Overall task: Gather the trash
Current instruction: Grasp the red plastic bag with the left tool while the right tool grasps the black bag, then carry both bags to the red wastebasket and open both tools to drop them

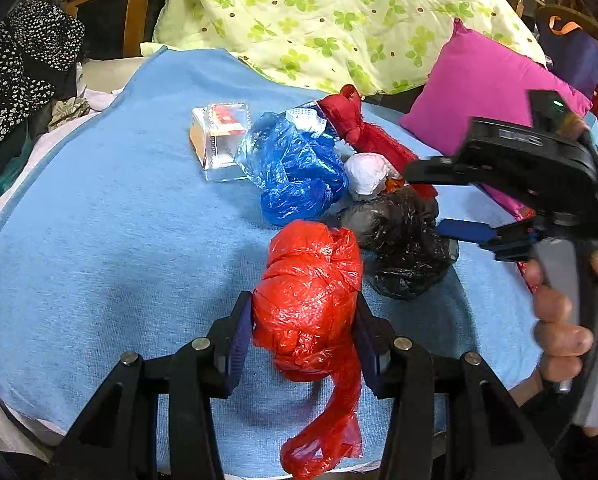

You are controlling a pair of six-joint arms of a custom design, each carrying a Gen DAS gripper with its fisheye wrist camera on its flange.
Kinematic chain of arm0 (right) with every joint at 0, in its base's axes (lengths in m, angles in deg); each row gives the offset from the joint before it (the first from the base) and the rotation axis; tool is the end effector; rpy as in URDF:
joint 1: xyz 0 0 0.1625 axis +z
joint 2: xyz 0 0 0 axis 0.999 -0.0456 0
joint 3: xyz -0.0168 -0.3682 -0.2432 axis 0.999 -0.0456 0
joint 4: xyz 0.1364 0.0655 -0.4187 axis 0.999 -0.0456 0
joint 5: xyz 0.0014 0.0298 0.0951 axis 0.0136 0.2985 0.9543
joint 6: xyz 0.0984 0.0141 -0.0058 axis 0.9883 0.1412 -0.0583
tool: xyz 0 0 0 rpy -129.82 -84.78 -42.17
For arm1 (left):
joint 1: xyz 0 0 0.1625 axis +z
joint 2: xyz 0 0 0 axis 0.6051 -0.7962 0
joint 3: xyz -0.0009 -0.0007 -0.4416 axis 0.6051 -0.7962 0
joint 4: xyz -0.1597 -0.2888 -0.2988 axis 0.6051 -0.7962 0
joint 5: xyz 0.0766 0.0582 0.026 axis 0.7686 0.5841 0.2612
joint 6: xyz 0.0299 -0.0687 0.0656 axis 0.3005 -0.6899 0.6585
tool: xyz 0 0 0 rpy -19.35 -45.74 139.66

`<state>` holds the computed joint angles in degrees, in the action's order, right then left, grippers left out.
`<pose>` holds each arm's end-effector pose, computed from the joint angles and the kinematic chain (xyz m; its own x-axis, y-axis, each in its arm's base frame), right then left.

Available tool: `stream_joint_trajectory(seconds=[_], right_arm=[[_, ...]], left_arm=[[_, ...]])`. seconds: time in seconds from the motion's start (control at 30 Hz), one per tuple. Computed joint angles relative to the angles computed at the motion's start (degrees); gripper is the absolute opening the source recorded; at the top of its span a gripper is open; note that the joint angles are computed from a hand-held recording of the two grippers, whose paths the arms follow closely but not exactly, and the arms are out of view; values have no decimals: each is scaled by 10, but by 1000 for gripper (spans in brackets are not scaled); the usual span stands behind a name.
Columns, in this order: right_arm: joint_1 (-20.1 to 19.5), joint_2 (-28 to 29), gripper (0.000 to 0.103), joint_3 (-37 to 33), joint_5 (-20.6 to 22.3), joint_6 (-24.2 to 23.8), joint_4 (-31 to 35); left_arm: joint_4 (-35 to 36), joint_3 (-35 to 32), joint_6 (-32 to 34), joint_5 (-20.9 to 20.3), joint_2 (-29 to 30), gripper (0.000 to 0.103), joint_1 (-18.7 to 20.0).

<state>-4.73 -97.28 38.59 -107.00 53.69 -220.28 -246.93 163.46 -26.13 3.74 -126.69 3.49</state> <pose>0.0395 -0.6588 0.2357 -0.9768 -0.0680 0.2033 -0.1471 0.9025 -0.4047 -0.2636 -0.5046 -0.0279 -0.8461 0.0054 -0.5330 0.3730 0.7203 -0.5849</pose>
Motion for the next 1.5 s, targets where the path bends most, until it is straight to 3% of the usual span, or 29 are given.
stream_joint_trajectory(seconds=[0.23, 0.27, 0.3, 0.47, 0.73, 0.83, 1.0, 1.07, 1.17, 1.4, 1.5], right_arm=[[36, 56, 78, -4, -110, 9, -81], [39, 61, 74, -5, -125, 1, -84], [42, 68, 60, -8, -146, -10, -86], [30, 44, 50, 8, -130, -51, -80], [-12, -58, 50, 73, -14, -134, -131], [-26, -99, 50, 98, 47, -155, -182], [-60, -169, 50, 141, 166, -174, -296], [-76, -193, 51, 153, 202, -162, -344], [-121, -235, 52, 159, 259, -99, -380], [-217, -279, 53, 134, 308, 36, -361], [-243, -286, 53, 126, 323, 57, -350]], left_arm=[[-8, -8, 16, -2, 5, 49, 8], [-9, -6, 14, -3, 3, 49, 9], [-9, -4, 11, -3, 2, 49, 9], [-16, -3, 1, 1, 1, 49, 6], [-60, -10, 55, 4, 13, 49, -14], [-73, -21, 90, -3, 17, 49, -25], [-67, -65, 164, -50, 19, 49, -41], [-54, -95, 197, -78, 23, 49, -47], [-20, -157, 240, -111, 40, 49, -56], [117, -326, 286, -202, 112, 49, -65], [178, -407, 294, -236, 154, 49, -64]])
